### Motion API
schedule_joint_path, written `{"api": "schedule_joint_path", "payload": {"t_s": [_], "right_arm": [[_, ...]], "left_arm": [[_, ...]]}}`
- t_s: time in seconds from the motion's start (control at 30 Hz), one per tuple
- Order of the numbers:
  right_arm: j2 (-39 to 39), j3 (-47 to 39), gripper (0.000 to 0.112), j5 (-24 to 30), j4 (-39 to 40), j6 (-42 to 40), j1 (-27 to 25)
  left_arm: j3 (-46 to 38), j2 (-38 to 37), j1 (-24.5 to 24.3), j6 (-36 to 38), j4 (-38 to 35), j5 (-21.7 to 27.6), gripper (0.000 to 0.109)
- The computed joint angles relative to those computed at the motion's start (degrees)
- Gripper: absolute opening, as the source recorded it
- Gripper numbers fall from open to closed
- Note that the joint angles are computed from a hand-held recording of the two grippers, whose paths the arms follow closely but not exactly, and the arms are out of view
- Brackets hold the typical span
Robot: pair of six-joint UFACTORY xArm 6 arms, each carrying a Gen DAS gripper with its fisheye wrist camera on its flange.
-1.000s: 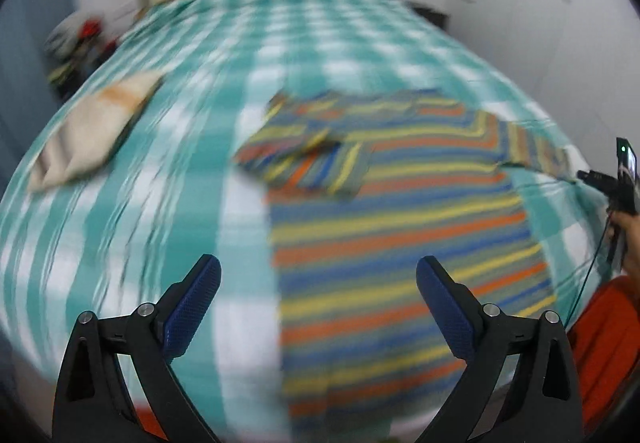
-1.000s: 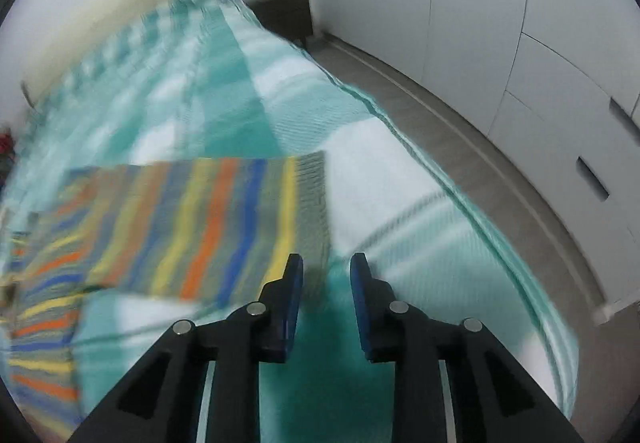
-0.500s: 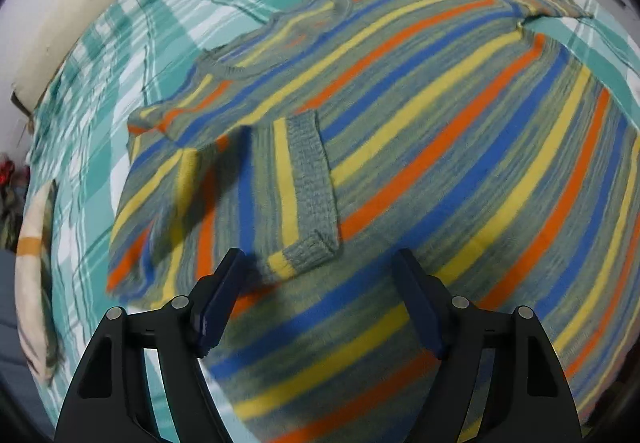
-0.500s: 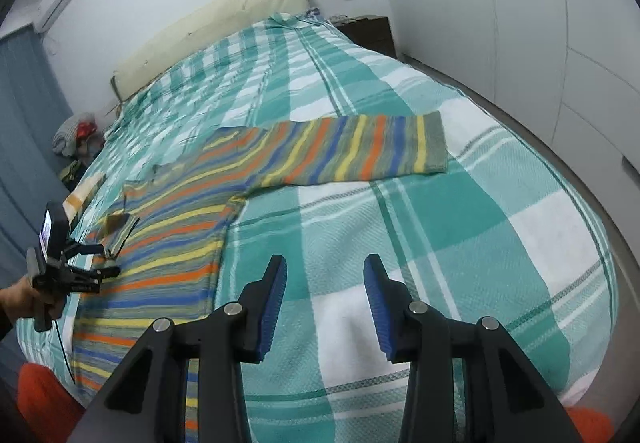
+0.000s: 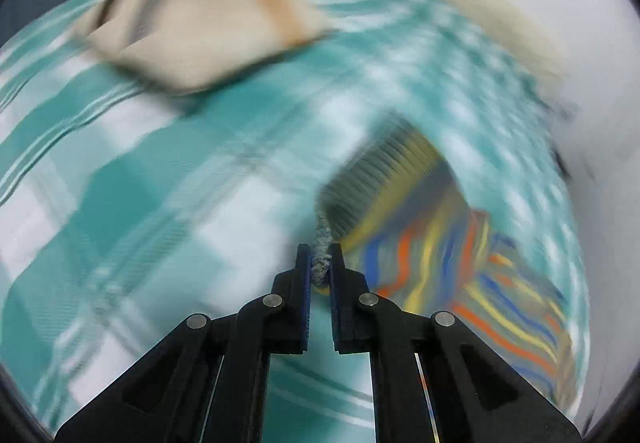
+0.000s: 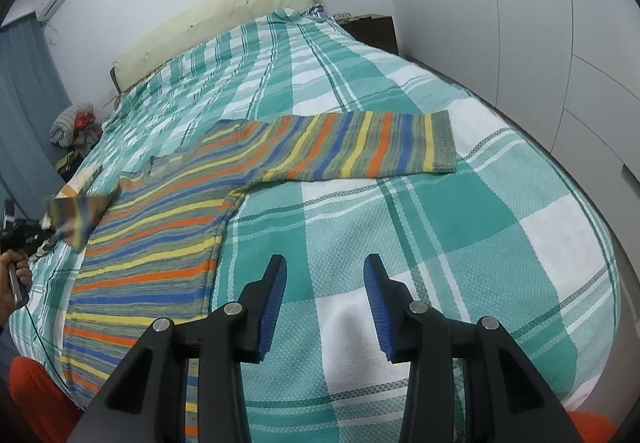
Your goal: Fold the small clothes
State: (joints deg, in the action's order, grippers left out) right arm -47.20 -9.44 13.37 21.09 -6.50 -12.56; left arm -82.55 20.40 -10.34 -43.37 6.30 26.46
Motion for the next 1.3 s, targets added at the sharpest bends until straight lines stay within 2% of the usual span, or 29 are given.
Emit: {"api": "schedule_joint_path", "payload": {"t_s": [0.13,0.3,0.5,0.7,0.8,0.83,0.9,0.93,0.97,1.0,1.03,1.1,1.2,1.3], "right_arm": [[2.62,-0.90,0.040,-0.46,-0.24,0.15,0.89],[4.32,-1.15,0.040,-0.79,-4.32,2.45,1.74],[5.02,-1.14,0.040,-0.85,-4.91,3.56,1.15],[5.24,-1.00,0.040,-0.86,-7.03,5.18,0.75],[5.99,-1.23,0.040,-0.65,-9.06,6.86,0.37],[6.36,-1.37,0.042,-0.45,-10.11,7.86,0.09],[6.98,-1.65,0.064,0.33,-13.10,10.84,-0.64],[6.99,-1.67,0.077,0.60,-14.55,12.32,-0.96],[6.67,-1.49,0.079,0.66,-16.40,14.15,-1.49],[6.06,-1.22,0.079,0.59,-16.94,14.71,-1.74],[5.18,-0.88,0.079,0.59,-16.93,14.76,-1.87],[2.87,-0.22,0.079,1.34,-17.26,14.73,-1.55],[-0.25,-0.01,0.079,3.64,-15.55,10.90,1.51],[-2.13,-1.37,0.079,7.89,-4.54,-0.73,7.90]], "left_arm": [[2.42,-0.08,1.53,-3.32,3.68,0.81,0.006],[4.23,-0.76,2.29,-9.36,8.82,0.49,0.005],[9.21,-4.10,3.94,-10.86,10.81,0.36,0.004],[7.64,-2.31,3.57,-12.92,13.77,2.56,0.004],[7.90,-2.48,3.82,-13.71,13.04,2.69,0.006],[7.52,-2.39,3.83,-12.92,12.65,3.50,0.011],[7.51,-3.10,3.66,-12.73,14.25,5.07,0.020],[7.97,-4.03,3.49,-12.92,15.28,6.21,0.039],[9.51,-6.20,3.28,-13.36,16.82,7.33,0.062],[11.63,-8.37,3.14,-14.55,18.83,6.97,0.068],[15.53,-12.10,2.96,-16.46,22.19,5.02,0.074],[23.01,-19.33,2.07,-15.88,25.08,0.98,0.076],[32.56,-29.04,-2.30,-5.64,21.04,-2.68,0.081],[39.27,-35.32,-9.65,4.63,15.10,-5.25,0.088]]}}
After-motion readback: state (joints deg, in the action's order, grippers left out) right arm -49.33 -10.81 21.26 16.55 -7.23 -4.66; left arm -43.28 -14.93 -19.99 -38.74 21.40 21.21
